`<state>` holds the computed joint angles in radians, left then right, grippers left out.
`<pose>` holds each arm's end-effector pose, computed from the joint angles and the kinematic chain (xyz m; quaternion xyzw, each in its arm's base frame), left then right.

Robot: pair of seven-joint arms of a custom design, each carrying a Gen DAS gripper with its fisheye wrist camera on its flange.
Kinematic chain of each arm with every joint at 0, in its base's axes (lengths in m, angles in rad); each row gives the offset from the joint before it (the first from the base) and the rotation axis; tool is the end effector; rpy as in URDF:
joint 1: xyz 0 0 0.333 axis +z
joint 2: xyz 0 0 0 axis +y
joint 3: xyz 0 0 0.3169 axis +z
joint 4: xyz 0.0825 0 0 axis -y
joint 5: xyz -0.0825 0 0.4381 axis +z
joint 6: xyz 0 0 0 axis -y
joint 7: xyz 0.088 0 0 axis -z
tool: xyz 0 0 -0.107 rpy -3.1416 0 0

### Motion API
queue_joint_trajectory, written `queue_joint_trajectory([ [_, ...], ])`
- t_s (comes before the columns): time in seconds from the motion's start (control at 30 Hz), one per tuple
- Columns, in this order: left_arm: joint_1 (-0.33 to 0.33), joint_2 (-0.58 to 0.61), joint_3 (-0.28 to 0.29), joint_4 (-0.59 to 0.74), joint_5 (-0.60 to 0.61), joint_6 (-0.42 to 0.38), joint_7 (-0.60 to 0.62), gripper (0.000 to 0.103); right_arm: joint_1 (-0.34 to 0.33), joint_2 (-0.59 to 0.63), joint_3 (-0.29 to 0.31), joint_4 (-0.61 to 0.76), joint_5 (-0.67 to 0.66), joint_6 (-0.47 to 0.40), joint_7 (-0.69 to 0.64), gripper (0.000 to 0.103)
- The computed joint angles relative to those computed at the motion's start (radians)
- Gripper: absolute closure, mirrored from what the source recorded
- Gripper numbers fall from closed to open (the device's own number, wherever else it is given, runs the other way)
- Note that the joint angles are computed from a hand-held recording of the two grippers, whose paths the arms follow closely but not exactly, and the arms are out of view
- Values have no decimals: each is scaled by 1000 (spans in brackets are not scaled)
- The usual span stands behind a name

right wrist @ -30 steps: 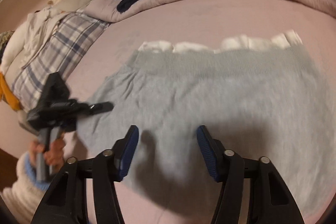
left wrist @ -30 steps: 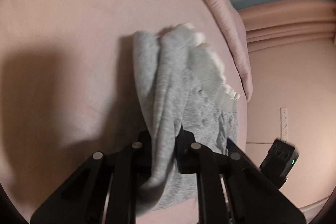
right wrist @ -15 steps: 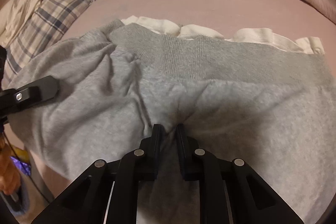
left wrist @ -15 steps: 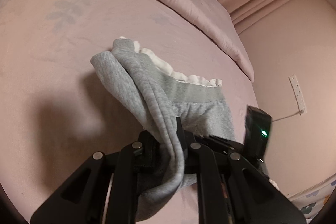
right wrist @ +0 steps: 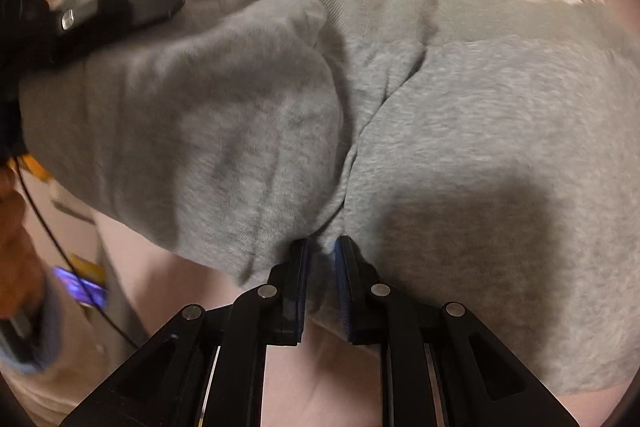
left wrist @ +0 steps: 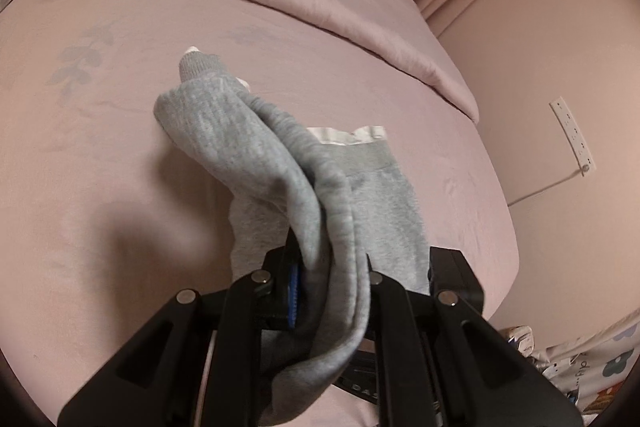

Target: Fold small clothes

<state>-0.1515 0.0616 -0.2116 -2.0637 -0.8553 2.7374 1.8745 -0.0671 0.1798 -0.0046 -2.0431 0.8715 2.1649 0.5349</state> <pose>0.6130 -0.1999 0.4358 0.6625 -0.6406 0.3879 0.0139 0.6268 -0.0147 0.3290 -0.7914 0.5057 0.1041 0.3272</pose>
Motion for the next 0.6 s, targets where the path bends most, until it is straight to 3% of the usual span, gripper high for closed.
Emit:
queue_joint_trajectory([
  [0.13, -22, 30, -14, 50, 63, -1, -40, 91, -76, 23, -33, 46, 142, -129, -7, 83],
  [0.27, -53, 100, -38, 120, 143, 2, -91, 91, -196, 152, -51, 172, 362, -301, 136, 56],
  [0.4, -85, 195, -59, 207, 236, -25, -137, 90, -315, 290, -12, 259, 548, -478, 291, 50],
  [0.5, -116, 276, -46, 286, 345, -67, -226, 90, -352, 370, 12, 331, 571, -524, 360, 42],
  [0.6, -134, 325, -39, 330, 428, -94, -276, 90, -373, 403, 38, 365, 580, -529, 386, 42],
])
